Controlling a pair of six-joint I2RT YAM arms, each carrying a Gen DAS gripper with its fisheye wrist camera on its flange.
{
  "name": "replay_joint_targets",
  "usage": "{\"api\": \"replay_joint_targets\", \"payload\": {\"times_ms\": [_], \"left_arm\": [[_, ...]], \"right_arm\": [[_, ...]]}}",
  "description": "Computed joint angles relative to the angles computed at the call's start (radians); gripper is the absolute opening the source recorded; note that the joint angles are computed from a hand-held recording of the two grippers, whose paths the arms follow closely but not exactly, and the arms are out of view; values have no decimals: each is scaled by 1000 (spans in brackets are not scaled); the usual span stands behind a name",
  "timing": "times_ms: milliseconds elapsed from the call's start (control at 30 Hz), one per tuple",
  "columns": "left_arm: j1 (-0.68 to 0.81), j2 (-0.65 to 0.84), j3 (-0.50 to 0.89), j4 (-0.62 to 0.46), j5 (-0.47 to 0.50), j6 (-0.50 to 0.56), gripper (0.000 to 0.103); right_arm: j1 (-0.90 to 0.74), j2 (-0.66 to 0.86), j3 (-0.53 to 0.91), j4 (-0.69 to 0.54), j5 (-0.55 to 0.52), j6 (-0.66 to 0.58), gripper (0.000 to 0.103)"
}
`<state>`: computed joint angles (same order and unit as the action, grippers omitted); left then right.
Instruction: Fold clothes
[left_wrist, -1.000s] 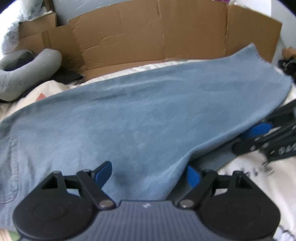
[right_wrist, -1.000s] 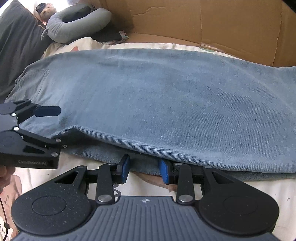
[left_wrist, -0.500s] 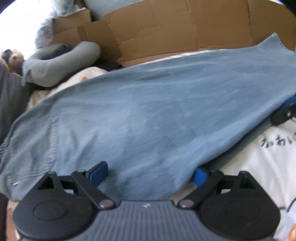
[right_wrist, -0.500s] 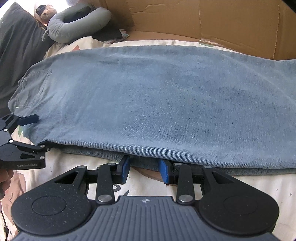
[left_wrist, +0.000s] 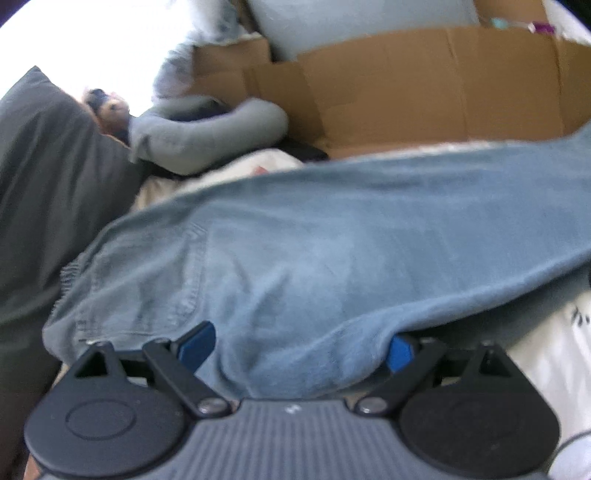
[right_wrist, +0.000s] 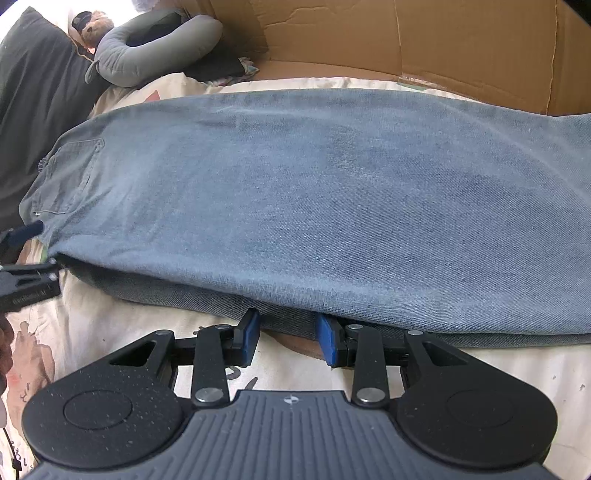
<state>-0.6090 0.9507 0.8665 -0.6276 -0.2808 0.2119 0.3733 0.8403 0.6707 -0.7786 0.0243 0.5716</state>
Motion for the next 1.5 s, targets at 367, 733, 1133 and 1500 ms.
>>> {"api": "replay_joint_targets", "payload": {"times_ms": [367, 733, 1133, 1500], "left_arm": [[63, 36, 35, -8, 11, -96, 95], [128, 48, -48, 8, 43, -114, 97], [204, -24, -28, 26, 43, -77, 87], [292, 110, 18, -70, 198, -323, 82]], "right_arm": [[3, -6, -5, 0, 2, 0, 40], [3, -10, -6, -2, 5, -8, 40], [-7, -9, -7, 1, -5, -18, 40], [-5, -7, -7, 0, 0, -17, 40]]}}
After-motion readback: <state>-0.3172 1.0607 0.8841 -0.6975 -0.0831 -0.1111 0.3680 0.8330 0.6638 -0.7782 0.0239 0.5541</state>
